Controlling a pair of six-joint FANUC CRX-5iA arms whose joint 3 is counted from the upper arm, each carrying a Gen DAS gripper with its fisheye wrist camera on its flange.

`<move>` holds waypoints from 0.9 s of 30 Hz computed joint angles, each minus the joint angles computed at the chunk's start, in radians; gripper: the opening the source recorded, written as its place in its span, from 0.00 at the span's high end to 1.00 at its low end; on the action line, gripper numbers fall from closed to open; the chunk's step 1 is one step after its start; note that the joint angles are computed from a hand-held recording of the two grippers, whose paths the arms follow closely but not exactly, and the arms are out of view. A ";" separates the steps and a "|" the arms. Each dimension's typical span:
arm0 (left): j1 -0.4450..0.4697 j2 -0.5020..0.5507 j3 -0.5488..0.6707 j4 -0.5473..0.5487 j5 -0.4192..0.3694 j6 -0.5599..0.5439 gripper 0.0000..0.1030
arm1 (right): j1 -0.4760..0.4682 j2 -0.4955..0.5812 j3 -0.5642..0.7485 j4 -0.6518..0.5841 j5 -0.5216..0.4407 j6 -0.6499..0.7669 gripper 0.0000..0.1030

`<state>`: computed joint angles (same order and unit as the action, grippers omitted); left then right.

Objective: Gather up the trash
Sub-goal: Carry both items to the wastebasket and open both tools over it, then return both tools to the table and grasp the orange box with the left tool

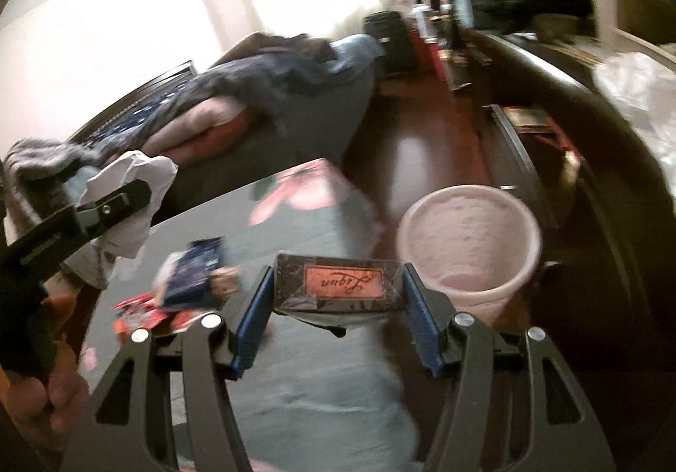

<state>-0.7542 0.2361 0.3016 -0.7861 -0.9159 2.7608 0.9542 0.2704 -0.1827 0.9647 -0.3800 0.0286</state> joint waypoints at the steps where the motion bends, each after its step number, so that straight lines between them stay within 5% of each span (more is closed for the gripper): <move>1: 0.011 0.032 0.030 0.025 0.023 -0.036 0.59 | -0.014 0.001 -0.007 0.024 -0.014 -0.028 0.42; 7: 0.078 0.184 0.157 0.217 0.155 -0.237 0.59 | -0.091 0.041 -0.008 0.066 -0.050 -0.096 0.42; 11: 0.120 0.323 0.287 0.369 0.177 -0.402 0.59 | -0.136 0.108 0.034 0.052 -0.066 -0.091 0.42; 19: 0.162 0.587 0.600 0.542 0.080 -0.589 0.54 | -0.195 0.259 0.166 -0.029 -0.092 -0.028 0.40; 25: 0.170 0.577 0.576 0.531 0.140 -0.552 0.19 | -0.207 0.299 0.183 0.031 -0.111 -0.077 0.28; 27: 0.167 0.553 0.545 0.504 0.166 -0.520 0.18 | -0.206 0.298 0.179 0.037 -0.112 -0.083 0.27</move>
<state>-0.5876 0.7886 0.8465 -0.2823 -0.7496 2.2406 0.7482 0.5681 -0.0032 1.0017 -0.4918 -0.0542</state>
